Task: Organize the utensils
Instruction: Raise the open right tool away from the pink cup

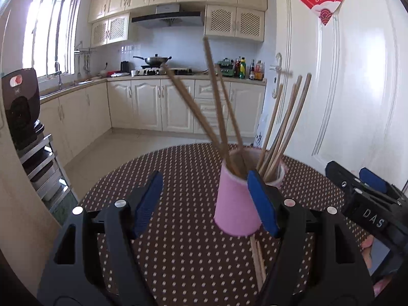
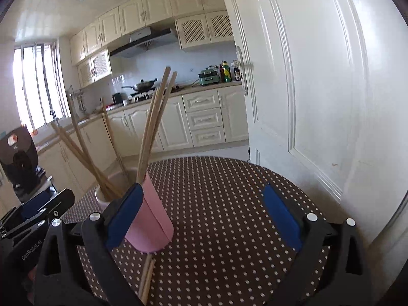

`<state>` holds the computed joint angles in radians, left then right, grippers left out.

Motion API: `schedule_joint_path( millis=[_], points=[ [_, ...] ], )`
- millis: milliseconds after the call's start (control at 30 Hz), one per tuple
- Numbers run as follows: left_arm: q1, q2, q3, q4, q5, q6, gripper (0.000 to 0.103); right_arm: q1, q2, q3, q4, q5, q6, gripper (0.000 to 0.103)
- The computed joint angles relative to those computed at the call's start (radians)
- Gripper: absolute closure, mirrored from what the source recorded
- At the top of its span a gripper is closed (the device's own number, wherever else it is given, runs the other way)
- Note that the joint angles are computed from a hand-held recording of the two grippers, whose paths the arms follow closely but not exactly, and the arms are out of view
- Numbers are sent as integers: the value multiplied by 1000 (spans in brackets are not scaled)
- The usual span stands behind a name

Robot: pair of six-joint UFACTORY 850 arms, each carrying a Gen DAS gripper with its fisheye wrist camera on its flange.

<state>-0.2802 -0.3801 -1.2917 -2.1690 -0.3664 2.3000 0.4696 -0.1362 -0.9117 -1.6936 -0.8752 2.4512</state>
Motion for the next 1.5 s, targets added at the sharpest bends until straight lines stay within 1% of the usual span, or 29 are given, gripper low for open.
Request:
schedule_joint_path(
  millis=[67, 133, 233, 300, 333, 367, 433, 500, 567, 600, 700, 733, 800, 900, 967, 1033, 1067, 1133, 1233, 1367, 1500],
  points=[
    [1, 7, 13, -12, 6, 18, 34, 4, 0, 4, 24, 8, -27, 11],
    [5, 16, 28, 11, 4, 6, 34, 8, -2, 5, 45, 15, -48, 11],
    [7, 28, 49, 27, 9, 11, 34, 9, -2, 10, 81, 41, -90, 11],
    [8, 34, 60, 52, 14, 2, 34, 6, -7, 2, 131, 70, -148, 11],
    [10, 35, 62, 83, 14, -25, 34, 3, -9, -1, 150, 89, -171, 10],
    [12, 35, 63, 129, 14, -63, 34, -3, -10, -3, 172, 123, -200, 10],
    [12, 34, 63, 174, 21, -98, 34, -17, -15, -14, 234, 189, -274, 11],
    [14, 32, 61, 249, 27, -163, 34, -29, -24, -28, 303, 239, -356, 11],
    [16, 27, 55, 363, 30, -265, 34, -35, -34, -44, 370, 278, -442, 11],
    [16, 25, 51, 425, 36, -318, 34, -39, -37, -50, 409, 294, -490, 11],
    [15, 21, 46, 548, 49, -426, 34, -48, -47, -71, 542, 336, -646, 10],
    [16, 18, 41, 620, 47, -489, 34, -48, -47, -76, 576, 340, -682, 11],
    [14, 11, 27, 739, 45, -596, 34, -55, -48, -87, 673, 365, -788, 11],
    [12, 2, 8, 911, 36, -749, 34, -72, -54, -113, 885, 405, -1013, 10],
    [18, -5, -10, 1019, 6, -850, 33, -86, -67, -135, 1051, 407, -1178, 11],
    [27, -12, -25, 1084, -31, -922, 33, -95, -91, -171, 1171, 366, -1302, 11],
    [34, -13, -23, 1080, -43, -922, 33, -99, -108, -194, 1221, 339, -1355, 11],
    [44, -12, -26, 1095, -62, -942, 33, -107, -126, -217, 1286, 323, -1412, 11],
    [50, -15, -37, 1155, -76, -998, 32, -133, -159, -262, 1460, 306, -1557, 11],
    [59, -28, -61, 1248, -119, -1078, 30, -134, -199, -318, 1489, 261, -1586, 11],
    [65, -29, -59, 1261, -120, -1080, 26, -134, -240, -372, 1529, 234, -1625, 11]
  ],
)
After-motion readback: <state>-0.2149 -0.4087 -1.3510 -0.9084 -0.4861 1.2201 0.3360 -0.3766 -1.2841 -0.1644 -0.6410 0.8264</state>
